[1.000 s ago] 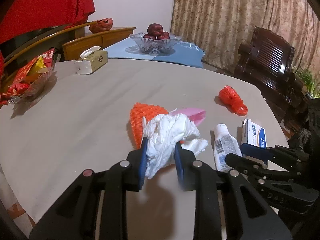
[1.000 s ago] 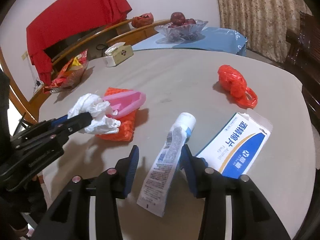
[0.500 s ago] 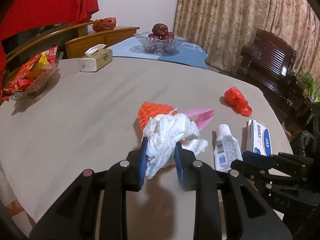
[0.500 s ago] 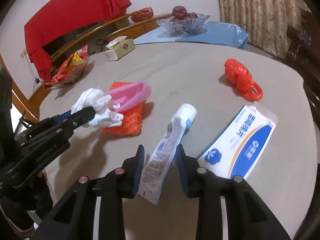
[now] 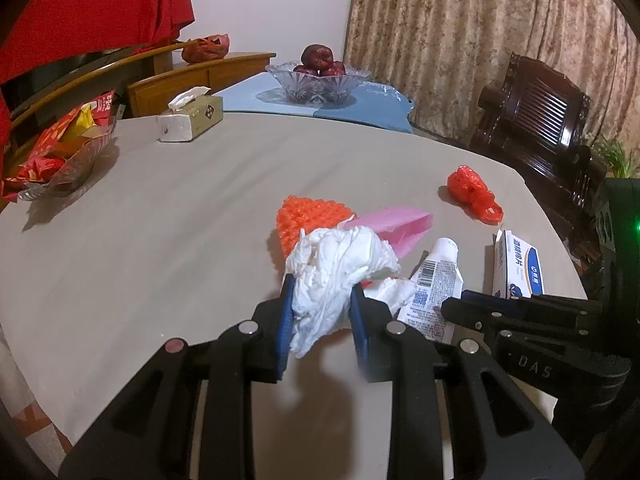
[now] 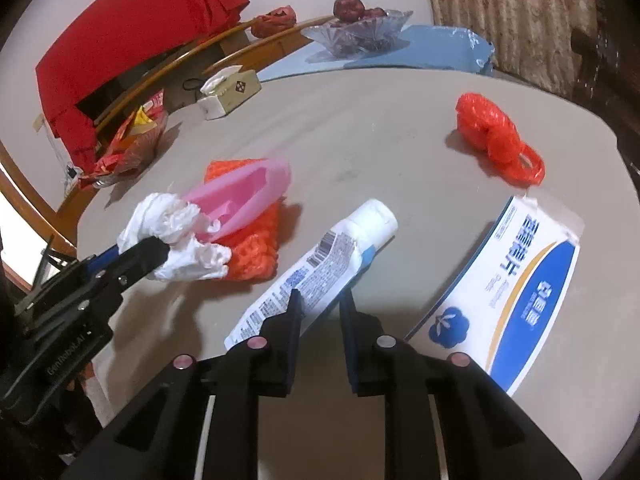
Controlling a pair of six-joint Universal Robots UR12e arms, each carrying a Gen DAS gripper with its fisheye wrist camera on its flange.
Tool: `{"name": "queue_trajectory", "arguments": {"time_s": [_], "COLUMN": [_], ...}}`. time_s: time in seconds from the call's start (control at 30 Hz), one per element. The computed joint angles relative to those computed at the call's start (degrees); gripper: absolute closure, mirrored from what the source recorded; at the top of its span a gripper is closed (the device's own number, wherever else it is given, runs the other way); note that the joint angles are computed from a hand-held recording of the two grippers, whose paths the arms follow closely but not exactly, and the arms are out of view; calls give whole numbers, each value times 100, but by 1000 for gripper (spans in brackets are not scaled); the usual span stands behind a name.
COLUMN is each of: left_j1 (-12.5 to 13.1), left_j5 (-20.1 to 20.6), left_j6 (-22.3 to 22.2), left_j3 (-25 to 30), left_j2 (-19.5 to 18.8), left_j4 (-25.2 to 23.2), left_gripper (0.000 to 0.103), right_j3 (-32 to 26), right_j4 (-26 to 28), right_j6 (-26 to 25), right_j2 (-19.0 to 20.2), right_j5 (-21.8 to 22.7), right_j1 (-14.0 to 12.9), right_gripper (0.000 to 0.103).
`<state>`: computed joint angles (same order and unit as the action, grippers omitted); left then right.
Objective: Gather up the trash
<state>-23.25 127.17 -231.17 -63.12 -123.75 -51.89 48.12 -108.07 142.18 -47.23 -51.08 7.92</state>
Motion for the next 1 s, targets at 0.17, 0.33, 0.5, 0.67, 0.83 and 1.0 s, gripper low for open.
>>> {"name": "queue_trajectory", "arguments": {"time_s": [0.17, 0.33, 0.5, 0.67, 0.83, 1.0], "left_j1": [4, 0, -2, 4, -10, -22], "left_j5": [-11, 12, 18, 13, -1, -64], "left_j6": [-43, -5, -21, -82, -29, 48], "left_j3": [-3, -20, -55, -64, -41, -12], "left_j2": [5, 11, 19, 38, 30, -2], "left_j4": [-23, 7, -11, -63, 15, 115], "left_gripper": [77, 77, 77, 77, 77, 77], "right_j3": [-130, -99, 24, -198, -215, -269], "right_j4": [150, 351, 318, 560, 434, 493], "right_j6": [49, 88, 92, -41, -379, -628], "right_j2": [59, 8, -28, 55, -82, -135], "right_j5": [-67, -218, -104, 27, -58, -246], "right_j1": [45, 84, 75, 50, 12, 11], "right_gripper": [83, 81, 83, 93, 101, 101]}}
